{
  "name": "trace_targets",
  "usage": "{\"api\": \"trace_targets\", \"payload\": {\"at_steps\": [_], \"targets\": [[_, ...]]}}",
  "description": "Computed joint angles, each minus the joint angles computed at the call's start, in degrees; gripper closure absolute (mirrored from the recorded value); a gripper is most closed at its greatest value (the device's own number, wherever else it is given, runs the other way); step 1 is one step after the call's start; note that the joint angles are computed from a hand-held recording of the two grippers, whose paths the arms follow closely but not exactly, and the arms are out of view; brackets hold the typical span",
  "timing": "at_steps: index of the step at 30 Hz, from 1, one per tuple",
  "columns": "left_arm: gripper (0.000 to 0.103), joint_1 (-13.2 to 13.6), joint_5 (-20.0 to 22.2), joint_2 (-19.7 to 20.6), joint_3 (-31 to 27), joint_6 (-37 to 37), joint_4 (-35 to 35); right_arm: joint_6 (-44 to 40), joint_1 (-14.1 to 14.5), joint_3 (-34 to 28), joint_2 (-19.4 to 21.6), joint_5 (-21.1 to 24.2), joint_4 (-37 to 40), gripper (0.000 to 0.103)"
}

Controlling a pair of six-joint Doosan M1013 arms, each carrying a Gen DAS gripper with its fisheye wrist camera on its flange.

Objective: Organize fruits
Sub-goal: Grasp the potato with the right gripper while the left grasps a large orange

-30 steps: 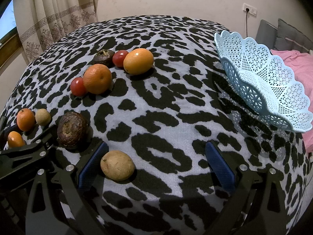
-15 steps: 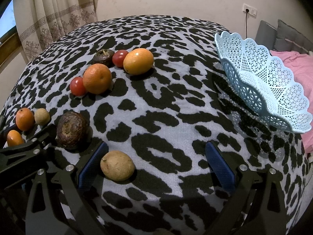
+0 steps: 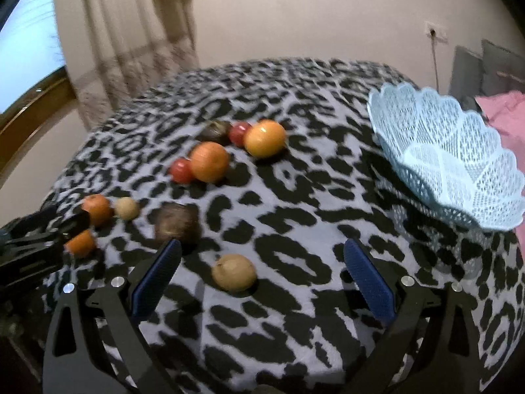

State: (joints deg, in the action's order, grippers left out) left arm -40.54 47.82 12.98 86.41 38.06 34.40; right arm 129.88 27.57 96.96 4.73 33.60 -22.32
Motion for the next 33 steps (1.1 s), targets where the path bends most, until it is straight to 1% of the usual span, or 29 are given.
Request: {"api": "trace_targets", "payload": {"at_steps": [3,5,7,9,12,13,14,15,17,20,23,24,25,26,28,33], "targets": [[0.005,0.64,0.5,0.34,0.12,0.7,-1.59,-1.25,0.09,0.67,-0.69,-1.44,0.91,0.002],[0.011,0.95,0.7,0.57,0.02,1.28,-2.79,-1.88,0.08,0.95,-1.01,-1.9,1.51,0.002],[0.015,1.16,-0.14,0.4,0.28,2.15,-4.34,-2.66,0.05,1.06,-1.19,-2.0,2.48,0.002],[0.019,0.99,-0.75,0.17,0.64,2.41,-4.43,-4.27,-0.07,1.2,-1.33,-2.17,4.4,0.002],[0.033,0.93,-1.41,0.02,0.97,3.53,-5.67,-7.32,-0.25,0.92,-0.91,-1.9,7.22,0.002],[0.041,0.95,-1.53,0.04,1.01,4.07,-6.4,-7.93,-0.28,0.87,-0.85,-1.81,7.83,0.002],[0.047,0.91,-1.81,-0.02,1.16,4.35,-6.81,-8.53,-0.37,0.83,-0.8,-1.71,8.6,0.002],[0.05,0.8,-1.94,-0.09,1.25,4.23,-6.57,-8.73,-0.46,0.87,-0.81,-1.71,9.07,0.002],[0.062,0.79,-3.17,-0.49,1.74,4.8,-7.32,-9.06,-0.73,1.03,-0.91,-1.88,9.93,0.002],[0.063,0.72,-4.31,-0.91,2.35,4.78,-7.72,-9.75,-1.15,1.36,-1.19,-2.1,11.16,0.002],[0.063,0.79,-5.86,-1.45,3.14,4.5,-8.13,-10.35,-1.5,1.2,-1.08,-1.09,12.01,0.004],[0.063,0.87,-6.42,-1.66,3.38,4.38,-8.42,-10.55,-1.55,1.02,-0.99,-0.56,12.2,0.008],[0.063,0.94,-6.79,-1.83,3.53,4.21,-8.63,-10.72,-1.55,0.81,-0.81,-0.11,12.21,0.015],[0.063,0.94,-6.89,-1.91,3.55,4.04,-8.72,-10.98,-1.49,0.39,-0.49,0.66,12.11,0.018],[0.063,0.98,-7.03,-2.11,3.59,3.66,-8.73,-11.77,-1.32,-0.22,0.03,1.7,12.16,0.028],[0.063,0.82,-7.38,-2.46,3.62,2.84,-8.15,-15.81,-1.07,-1.91,1.62,4.03,14.15,0.043]]}}
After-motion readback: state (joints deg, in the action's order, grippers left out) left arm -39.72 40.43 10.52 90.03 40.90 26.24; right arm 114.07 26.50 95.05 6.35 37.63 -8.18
